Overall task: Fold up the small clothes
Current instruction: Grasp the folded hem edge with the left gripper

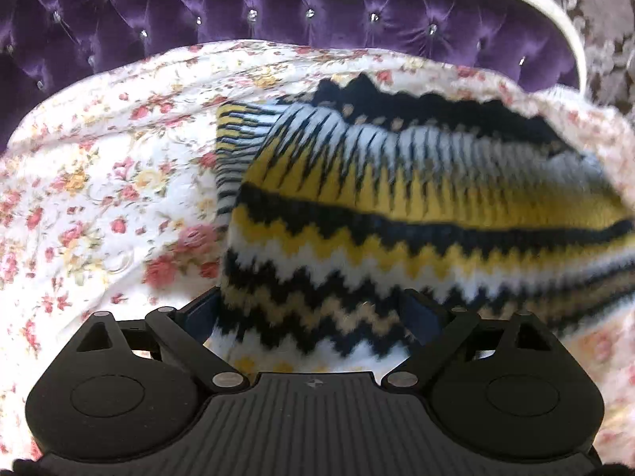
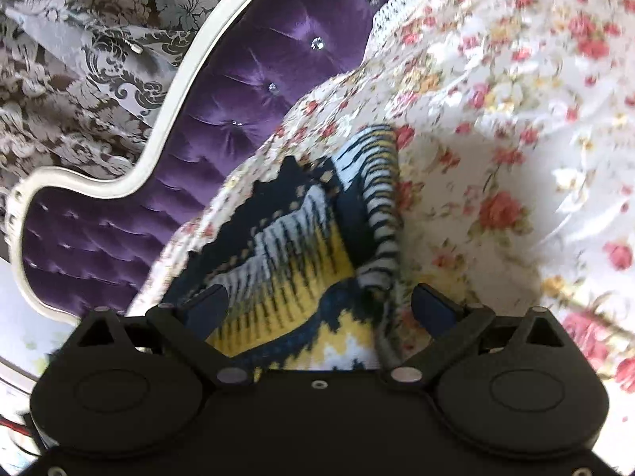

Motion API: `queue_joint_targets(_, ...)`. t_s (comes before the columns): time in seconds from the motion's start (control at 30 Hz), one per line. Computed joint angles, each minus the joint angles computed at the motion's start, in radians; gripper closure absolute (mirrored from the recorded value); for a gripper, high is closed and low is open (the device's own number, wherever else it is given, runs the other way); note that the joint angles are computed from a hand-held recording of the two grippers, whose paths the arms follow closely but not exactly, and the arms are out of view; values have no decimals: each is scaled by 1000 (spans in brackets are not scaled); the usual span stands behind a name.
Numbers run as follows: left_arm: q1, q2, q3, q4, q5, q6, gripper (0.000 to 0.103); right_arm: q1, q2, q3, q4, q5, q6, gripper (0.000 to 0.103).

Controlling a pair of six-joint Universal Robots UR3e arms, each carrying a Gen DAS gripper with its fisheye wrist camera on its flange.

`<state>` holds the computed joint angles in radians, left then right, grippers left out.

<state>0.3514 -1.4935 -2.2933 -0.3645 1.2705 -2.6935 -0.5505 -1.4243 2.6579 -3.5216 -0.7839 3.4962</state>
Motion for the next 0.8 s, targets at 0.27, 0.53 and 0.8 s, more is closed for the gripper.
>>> queue_joint_targets(0.27,30,1,-1,-16,-33,-24,9,-55,154,14,-176,122,55,0)
queue_joint_targets(0.53,-57,20,191,-144,-132,-194,17,-28,169,-22,-176,94,72,0)
queue_joint_targets(0.8,-267,-240,390,18,-136,-347,64,-32,154,-25,-138,99,49,0)
